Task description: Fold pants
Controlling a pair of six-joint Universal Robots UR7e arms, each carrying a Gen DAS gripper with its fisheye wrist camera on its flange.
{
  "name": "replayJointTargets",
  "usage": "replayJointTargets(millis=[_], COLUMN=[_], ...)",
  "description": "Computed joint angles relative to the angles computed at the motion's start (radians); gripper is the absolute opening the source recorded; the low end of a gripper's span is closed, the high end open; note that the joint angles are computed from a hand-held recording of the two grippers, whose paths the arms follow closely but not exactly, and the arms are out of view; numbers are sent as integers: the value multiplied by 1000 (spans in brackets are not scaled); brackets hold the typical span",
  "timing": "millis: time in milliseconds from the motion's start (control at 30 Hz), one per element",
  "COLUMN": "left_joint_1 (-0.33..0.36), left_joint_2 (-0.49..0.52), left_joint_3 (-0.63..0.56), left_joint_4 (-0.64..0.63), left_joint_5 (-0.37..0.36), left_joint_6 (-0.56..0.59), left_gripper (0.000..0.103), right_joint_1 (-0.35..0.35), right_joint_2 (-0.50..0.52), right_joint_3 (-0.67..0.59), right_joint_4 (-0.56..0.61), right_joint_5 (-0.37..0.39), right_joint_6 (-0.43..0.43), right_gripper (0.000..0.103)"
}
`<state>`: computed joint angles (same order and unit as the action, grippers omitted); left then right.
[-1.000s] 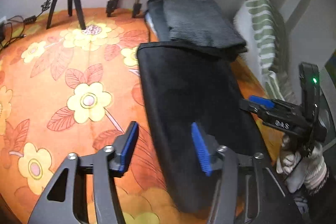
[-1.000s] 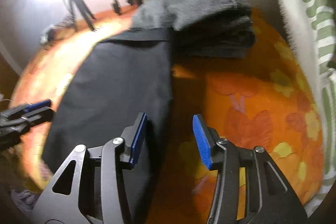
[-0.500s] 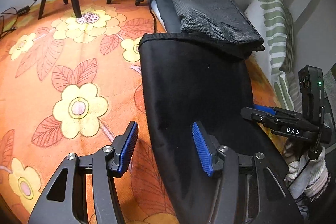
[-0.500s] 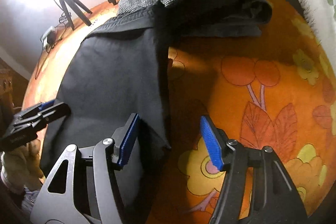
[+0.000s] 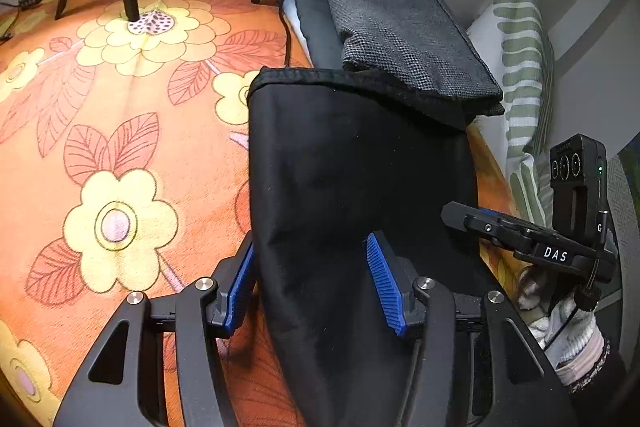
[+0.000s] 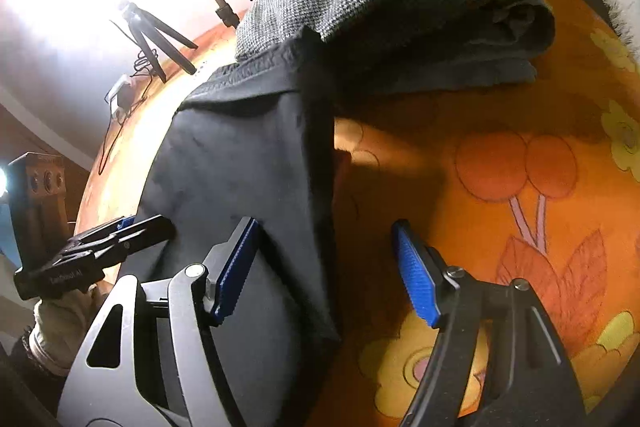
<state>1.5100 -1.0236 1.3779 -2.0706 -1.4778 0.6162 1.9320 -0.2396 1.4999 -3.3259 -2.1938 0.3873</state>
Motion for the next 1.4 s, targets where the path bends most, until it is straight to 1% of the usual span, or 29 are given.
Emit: replayJointTargets(millis=[33, 67, 100, 133, 167, 200, 233, 300, 367, 400, 467, 567, 633, 733, 833, 967, 1033, 1100, 1200, 1267, 1400], left_joint_1=[-1, -3, -4, -4, -4, -3, -2, 1, 0, 1, 2, 7, 7, 6, 10, 12, 12, 13, 8, 2, -19], left_joint_2=[0, -1, -2, -2, -3, -3, -3, 0, -3, -6, -14, -23, -32, -41, -54, -87, -101, -108, -126, -137, -159], left_joint_3=[4, 10, 14, 20, 23, 25, 25, 21, 34, 39, 51, 55, 67, 78, 77, 92, 99, 98, 107, 107, 121], left_joint_4=[-8, -18, -25, -33, -37, -41, -42, -35, -57, -66, -84, -93, -108, -124, -120, -130, -136, -132, -144, -144, -160], left_joint_5=[-1, -1, -1, -2, -6, -9, -14, -26, -26, -30, -42, -61, -60, -59, -83, -114, -131, -144, -159, -177, -201], left_joint_6=[0, 2, 7, 14, 20, 24, 30, 31, 28, 30, 30, 19, 26, 35, 22, 56, 65, 66, 70, 73, 88], left_gripper=[53, 53, 53, 53, 53, 53, 53, 46, 35, 33, 25, 21, 19, 16, 13, 12, 12, 12, 11, 11, 11], right_joint_1=[1, -2, -12, -18, -20, -13, -12, -17, -14, -7, 4, 16, 24, 35, 45, 77, 97, 109, 130, 149, 172], right_joint_2=[3, 9, 10, 16, 23, 32, 34, 38, 42, 42, 41, 39, 40, 52, 61, 74, 71, 65, 65, 66, 53], right_joint_3=[-4, -11, -11, -15, -25, -41, -44, -49, -51, -54, -58, -57, -59, -85, -108, -140, -135, -123, -128, -144, -141], right_joint_4=[-4, -13, -25, -31, -39, -24, -22, -29, -40, -38, -36, -56, -58, -26, -13, 0, -20, -45, -54, -55, -91], right_joint_5=[-1, 13, 69, 113, 116, 94, 90, 108, 101, 85, 63, 57, 50, 19, 7, -28, -49, -52, -82, -116, -142], right_joint_6=[-7, -22, -31, -15, -24, -36, -38, -16, 6, 9, 7, 3, -12, -25, -25, -48, -71, -75, -81, -101, -125], right_gripper=[70, 58, 50, 46, 46, 46, 46, 44, 36, 33, 23, 18, 17, 16, 15, 12, 12, 12, 12, 12, 12])
